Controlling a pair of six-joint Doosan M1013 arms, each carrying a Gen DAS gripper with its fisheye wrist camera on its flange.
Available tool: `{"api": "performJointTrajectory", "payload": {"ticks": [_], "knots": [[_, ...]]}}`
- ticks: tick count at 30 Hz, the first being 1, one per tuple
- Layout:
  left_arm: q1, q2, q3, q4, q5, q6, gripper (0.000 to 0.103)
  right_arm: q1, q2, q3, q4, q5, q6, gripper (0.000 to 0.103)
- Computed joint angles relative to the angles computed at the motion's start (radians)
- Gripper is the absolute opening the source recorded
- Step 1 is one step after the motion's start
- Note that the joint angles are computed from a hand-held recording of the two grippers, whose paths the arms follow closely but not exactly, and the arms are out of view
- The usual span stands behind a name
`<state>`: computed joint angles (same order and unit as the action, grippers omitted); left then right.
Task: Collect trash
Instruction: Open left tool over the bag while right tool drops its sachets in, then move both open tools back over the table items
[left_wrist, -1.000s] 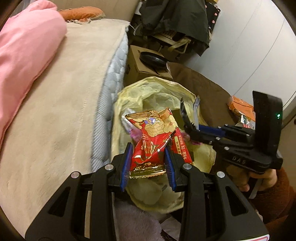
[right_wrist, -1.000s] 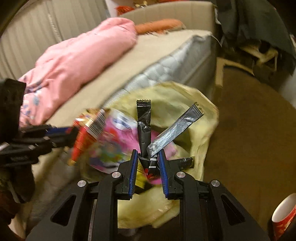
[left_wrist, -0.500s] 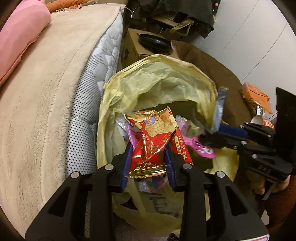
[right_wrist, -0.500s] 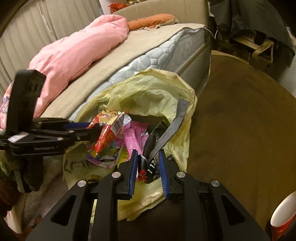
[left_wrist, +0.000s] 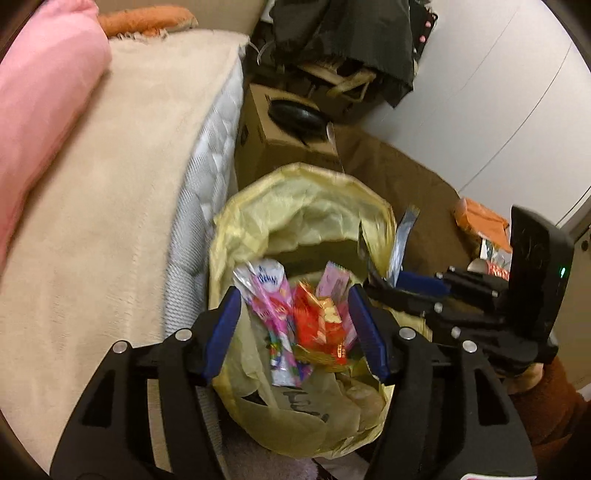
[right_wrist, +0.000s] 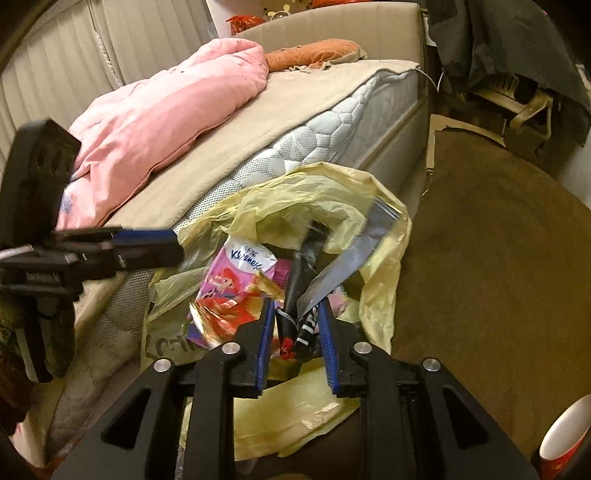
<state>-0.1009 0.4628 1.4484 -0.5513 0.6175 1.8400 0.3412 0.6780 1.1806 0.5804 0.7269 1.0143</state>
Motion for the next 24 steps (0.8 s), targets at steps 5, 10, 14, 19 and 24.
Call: {"api": "performJointTrajectory", "payload": {"ticks": [5,10,14,19,24], "knots": [[-0.007,-0.043,0.038,0.081,-0.122,-0.089,0.057,0.006,-0.017,0.017,0.007,-0.008,-0.029,0.046],[-0.008,-0.072,0.069,0.073,-0.183,-0.111,0.057,0.01,-0.049,0.053,-0.01,-0.06,-0.029,0.049],[-0.026,-0.095,0.091,0.158,-0.216,-0.171,0.057,0.006,-0.083,0.093,-0.021,-0.109,-0.015,0.05],[-0.057,-0.117,0.113,0.212,-0.256,-0.189,0.058,-0.009,-0.141,0.169,-0.042,-0.189,0.024,0.05],[-0.093,-0.127,0.123,0.189,-0.289,-0.139,0.058,-0.031,-0.211,0.265,-0.06,-0.294,0.066,0.052]]}}
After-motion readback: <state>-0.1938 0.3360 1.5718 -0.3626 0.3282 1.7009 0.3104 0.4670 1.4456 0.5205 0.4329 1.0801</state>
